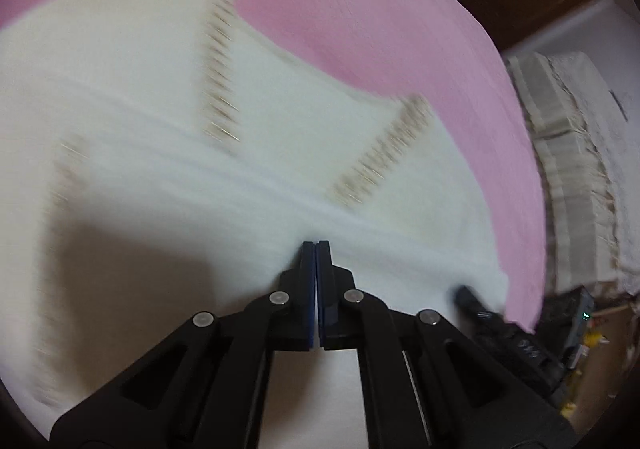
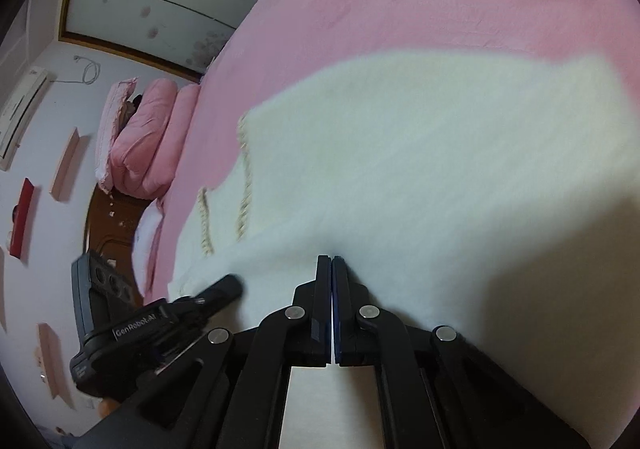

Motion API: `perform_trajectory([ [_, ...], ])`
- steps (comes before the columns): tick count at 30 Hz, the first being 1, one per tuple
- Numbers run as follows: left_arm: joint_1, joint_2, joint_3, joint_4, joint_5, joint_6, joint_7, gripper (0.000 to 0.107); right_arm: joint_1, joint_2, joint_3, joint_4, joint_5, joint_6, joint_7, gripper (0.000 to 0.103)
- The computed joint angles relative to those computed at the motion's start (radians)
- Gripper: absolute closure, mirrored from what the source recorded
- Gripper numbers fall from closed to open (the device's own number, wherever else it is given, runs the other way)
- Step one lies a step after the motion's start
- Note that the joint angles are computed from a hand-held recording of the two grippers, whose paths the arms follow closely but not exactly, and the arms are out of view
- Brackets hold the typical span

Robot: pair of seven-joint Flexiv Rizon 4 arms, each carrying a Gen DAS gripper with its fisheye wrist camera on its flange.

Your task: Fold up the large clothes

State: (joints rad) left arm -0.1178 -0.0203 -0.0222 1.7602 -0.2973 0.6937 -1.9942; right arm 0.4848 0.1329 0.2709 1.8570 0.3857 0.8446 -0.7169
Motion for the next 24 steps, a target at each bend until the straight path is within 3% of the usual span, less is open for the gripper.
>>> perform_trajectory([
  [4, 0.034, 0.029, 0.025, -0.028, 0.223, -0.059, 0.028, 0.105, -0.149, 0.123, 0.034, 0.091, -0.322, -0.135, 0.183, 0.103],
  [6, 0.036, 0.027, 0.012, -0.075, 0.318, -0.124, 0.026, 0.105, -0.170, 0.166, 0.036, 0.096, -0.403, -0.220, 0.241, 0.103],
  [7, 0.032, 0.020, -0.001, -0.112, 0.370, -0.163, -0.010, 0.105, -0.194, 0.165, 0.072, 0.064, -0.516, -0.349, 0.281, 0.103],
  [8, 0.023, 0.021, -0.010, -0.133, 0.400, -0.185, -0.040, 0.105, -0.191, 0.175, 0.091, 0.060, -0.597, -0.411, 0.303, 0.103],
  [9, 0.014, 0.029, -0.011, -0.128, 0.381, -0.170, -0.047, 0.105, -0.160, 0.196, 0.078, 0.057, -0.612, -0.409, 0.312, 0.103],
  [13, -0.043, 0.060, -0.023, -0.015, 0.090, -0.007, 0.008, 0.105, -0.057, 0.254, 0.048, 0.106, -0.511, -0.194, 0.344, 0.103],
  [16, -0.082, -0.009, -0.070, -0.026, -0.020, 0.011, -0.004, 0.105, 0.059, 0.214, 0.029, 0.092, -0.285, -0.054, 0.293, 0.103],
  [18, -0.093, -0.043, -0.072, -0.061, 0.009, -0.066, -0.016, 0.105, 0.093, 0.167, 0.051, 0.077, -0.155, 0.006, 0.262, 0.103],
  [20, -0.094, -0.046, -0.058, -0.037, 0.013, -0.049, 0.002, 0.106, 0.109, 0.142, 0.049, 0.060, -0.112, -0.020, 0.243, 0.103],
  [22, -0.088, 0.003, -0.031, 0.010, 0.034, -0.027, -0.011, 0.106, 0.095, 0.140, 0.037, 0.058, -0.155, -0.117, 0.249, 0.103],
  [24, -0.067, 0.031, -0.014, 0.013, 0.118, -0.038, -0.030, 0.106, 0.072, 0.176, 0.014, 0.089, -0.221, -0.148, 0.260, 0.103],
])
